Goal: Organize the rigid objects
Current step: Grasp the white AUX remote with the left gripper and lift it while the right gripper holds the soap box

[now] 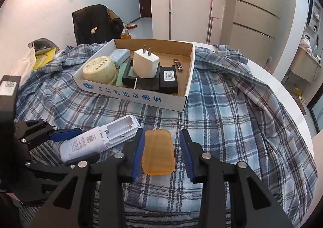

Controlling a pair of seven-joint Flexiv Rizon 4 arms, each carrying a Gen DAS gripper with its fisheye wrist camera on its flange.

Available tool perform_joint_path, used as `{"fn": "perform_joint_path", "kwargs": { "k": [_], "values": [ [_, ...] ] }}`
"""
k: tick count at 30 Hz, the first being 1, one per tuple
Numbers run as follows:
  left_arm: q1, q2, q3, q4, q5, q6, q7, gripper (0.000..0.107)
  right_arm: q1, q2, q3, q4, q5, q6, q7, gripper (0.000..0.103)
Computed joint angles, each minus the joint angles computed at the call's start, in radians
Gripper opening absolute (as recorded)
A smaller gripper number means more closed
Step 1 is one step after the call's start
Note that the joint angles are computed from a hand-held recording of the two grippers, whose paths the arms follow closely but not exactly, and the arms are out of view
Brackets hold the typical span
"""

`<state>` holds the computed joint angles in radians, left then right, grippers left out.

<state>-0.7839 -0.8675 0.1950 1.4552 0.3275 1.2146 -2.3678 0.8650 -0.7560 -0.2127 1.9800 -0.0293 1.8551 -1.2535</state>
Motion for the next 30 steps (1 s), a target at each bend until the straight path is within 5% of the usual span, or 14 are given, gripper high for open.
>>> {"fn": "perform_joint_path", "kwargs": {
  "k": [4,9,11,19,27,29,30],
  "values": [
    [-0.039,0.005,0.048,0.000,0.031,0.006,-0.050,0.044,-0.014,-0.002,0.013,-0.006,-0.013,-0.018,0.005,0.034],
    [-0.193,0.022,0.240,0.019,0.183,0.119,-0.266,0.040,-0.005,0.000,0.002,0.002,-0.001,0.006,0.006,0.034],
    [-0.235,0.023,0.288,0.012,0.226,0.109,-0.323,0.018,-0.018,0.002,0.016,-0.001,-0.007,0.000,0.004,0.034],
    [-0.087,0.043,0.121,0.035,0.186,0.116,-0.243,0.012,-0.038,0.000,0.035,-0.010,-0.032,-0.028,0.012,0.034],
    [-0.178,0.043,0.229,0.028,0.225,0.058,-0.358,0.012,-0.052,0.006,0.051,-0.003,-0.047,-0.016,0.011,0.034],
    [-0.133,0.051,0.178,0.031,0.212,0.024,-0.337,0.020,-0.054,0.007,0.053,-0.002,-0.046,-0.014,0.010,0.034],
    [-0.104,0.053,0.145,0.032,0.195,0.000,-0.319,0.037,-0.058,0.008,0.057,-0.002,-0.048,-0.014,0.009,0.034]
  ]
}}
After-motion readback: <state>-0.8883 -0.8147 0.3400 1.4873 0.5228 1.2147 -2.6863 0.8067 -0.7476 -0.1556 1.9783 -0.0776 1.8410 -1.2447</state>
